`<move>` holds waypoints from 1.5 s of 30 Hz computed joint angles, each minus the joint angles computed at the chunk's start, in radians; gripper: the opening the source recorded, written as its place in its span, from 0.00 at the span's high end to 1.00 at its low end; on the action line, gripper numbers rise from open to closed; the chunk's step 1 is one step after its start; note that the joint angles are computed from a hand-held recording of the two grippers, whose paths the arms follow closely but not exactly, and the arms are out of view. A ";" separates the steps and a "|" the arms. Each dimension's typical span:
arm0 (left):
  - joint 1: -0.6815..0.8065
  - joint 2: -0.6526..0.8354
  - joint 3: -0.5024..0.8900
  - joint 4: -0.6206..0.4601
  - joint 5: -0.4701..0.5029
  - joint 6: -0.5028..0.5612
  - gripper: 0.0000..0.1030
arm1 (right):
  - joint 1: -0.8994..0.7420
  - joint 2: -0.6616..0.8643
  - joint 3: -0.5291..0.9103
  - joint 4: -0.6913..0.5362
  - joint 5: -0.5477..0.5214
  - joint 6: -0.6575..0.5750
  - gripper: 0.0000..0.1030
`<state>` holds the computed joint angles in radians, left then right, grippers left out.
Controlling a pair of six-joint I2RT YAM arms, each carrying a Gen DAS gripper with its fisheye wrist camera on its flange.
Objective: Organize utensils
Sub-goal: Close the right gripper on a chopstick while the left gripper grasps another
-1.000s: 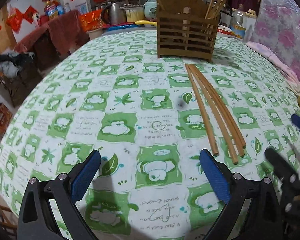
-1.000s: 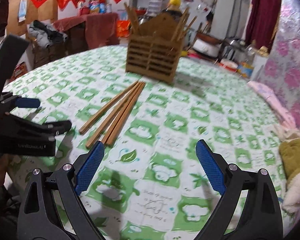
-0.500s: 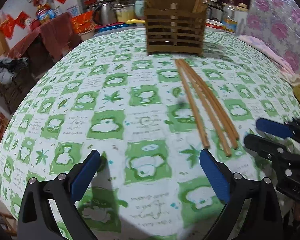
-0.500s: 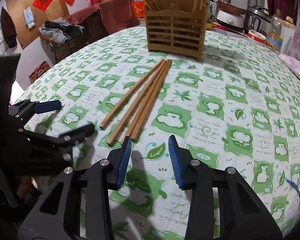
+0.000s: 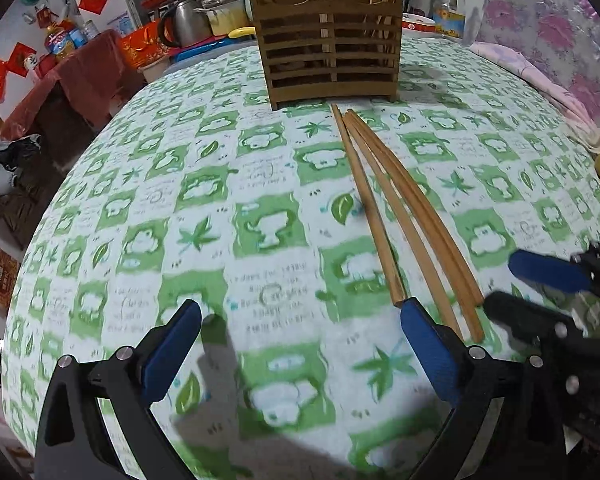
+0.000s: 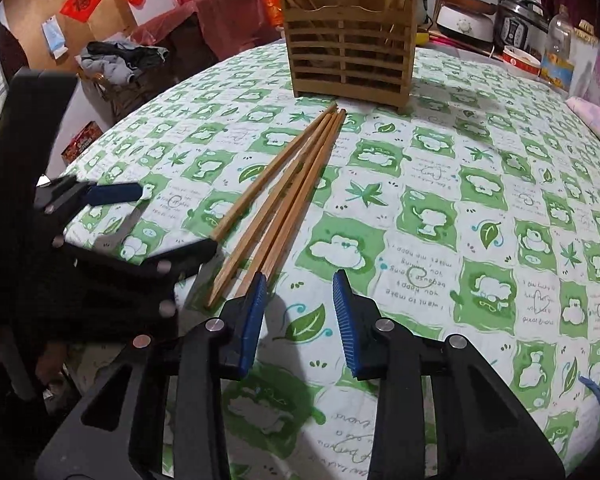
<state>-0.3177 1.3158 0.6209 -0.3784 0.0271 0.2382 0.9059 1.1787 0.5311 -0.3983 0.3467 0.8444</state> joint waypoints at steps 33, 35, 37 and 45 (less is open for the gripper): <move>0.059 0.073 0.043 0.043 0.134 0.066 0.45 | -0.096 -0.001 -0.035 0.034 0.001 -0.023 0.88; 0.059 0.043 0.023 0.044 0.147 0.076 0.61 | -0.110 -0.029 -0.058 0.049 -0.017 -0.021 0.93; 0.056 0.024 0.008 0.046 0.149 0.077 0.78 | -0.117 -0.038 -0.064 0.056 -0.026 -0.021 0.93; 0.055 -0.018 -0.017 0.050 0.148 0.060 0.93 | -0.109 -0.085 -0.084 0.058 -0.005 -0.004 0.94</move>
